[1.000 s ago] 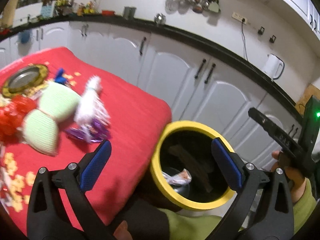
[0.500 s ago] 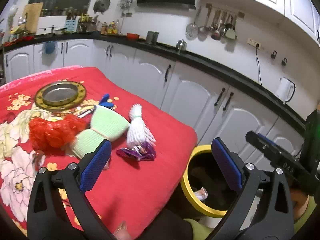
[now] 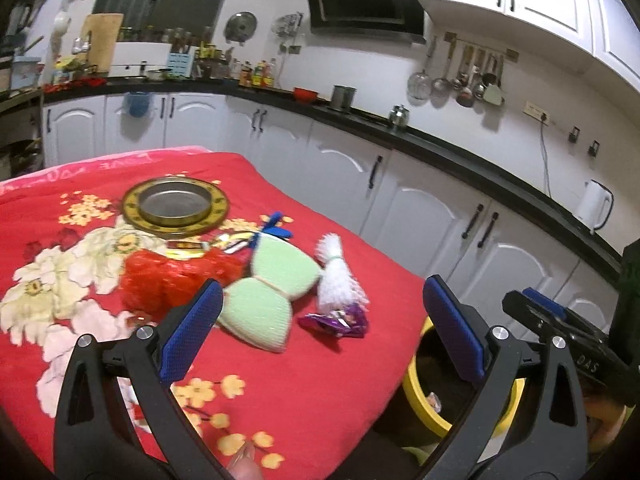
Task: Collect trash
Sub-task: 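Move both grippers back over the table toward the remaining trash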
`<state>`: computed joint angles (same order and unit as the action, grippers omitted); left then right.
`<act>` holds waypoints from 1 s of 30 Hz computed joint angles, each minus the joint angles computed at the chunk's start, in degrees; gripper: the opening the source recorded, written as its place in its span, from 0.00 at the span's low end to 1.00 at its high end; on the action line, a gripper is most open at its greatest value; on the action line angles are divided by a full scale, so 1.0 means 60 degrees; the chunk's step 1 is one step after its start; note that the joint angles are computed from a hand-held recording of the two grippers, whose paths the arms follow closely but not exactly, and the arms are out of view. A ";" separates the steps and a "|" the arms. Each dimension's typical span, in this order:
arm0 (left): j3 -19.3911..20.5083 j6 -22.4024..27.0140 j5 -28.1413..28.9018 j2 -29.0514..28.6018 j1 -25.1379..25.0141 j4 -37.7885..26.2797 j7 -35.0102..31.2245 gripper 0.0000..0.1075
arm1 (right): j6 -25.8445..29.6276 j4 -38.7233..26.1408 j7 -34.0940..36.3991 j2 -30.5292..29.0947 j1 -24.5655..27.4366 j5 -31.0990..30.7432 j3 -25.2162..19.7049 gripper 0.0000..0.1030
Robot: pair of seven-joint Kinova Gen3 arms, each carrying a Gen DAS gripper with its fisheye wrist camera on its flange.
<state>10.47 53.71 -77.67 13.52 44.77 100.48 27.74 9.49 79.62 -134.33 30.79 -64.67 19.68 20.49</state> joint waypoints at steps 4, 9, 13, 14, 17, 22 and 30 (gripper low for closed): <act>-0.0020 0.0126 -0.0040 -0.0191 -0.0093 0.0250 0.0382 0.86 | 0.0304 -0.0496 0.0459 0.0153 0.0471 -0.0037 -0.0814 0.79; 0.0068 0.0360 -0.0137 -0.0301 -0.0230 0.0434 0.0677 0.86 | 0.0579 -0.1048 0.0980 0.0390 0.0776 0.0047 -0.1500 0.79; 0.0106 0.0413 -0.0265 -0.0452 -0.0394 0.0685 0.1112 0.86 | 0.0930 -0.1517 0.1411 0.0598 0.1035 -0.0025 -0.2059 0.79; 0.0126 0.0444 -0.0298 -0.0481 -0.0431 0.0737 0.1212 0.86 | 0.1015 -0.1625 0.1537 0.0648 0.1099 -0.0037 -0.2190 0.79; 0.0173 0.0495 -0.0389 -0.0571 -0.0571 0.0925 0.1489 0.86 | 0.1330 -0.1991 0.1813 0.0838 0.1149 -0.0048 -0.2414 0.79; 0.0243 0.0553 -0.0458 -0.0751 -0.0842 0.1239 0.1988 0.86 | 0.1827 -0.2590 0.2140 0.1175 0.1257 -0.0131 -0.2708 0.79; 0.0310 0.0353 -0.0459 -0.1026 -0.1375 0.1681 0.2468 0.86 | 0.2698 -0.3715 0.2636 0.1792 0.1458 -0.0301 -0.3040 0.79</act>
<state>12.33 55.82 -80.42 7.37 36.52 110.56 42.55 25.68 57.34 -118.51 41.54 -55.92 17.88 2.25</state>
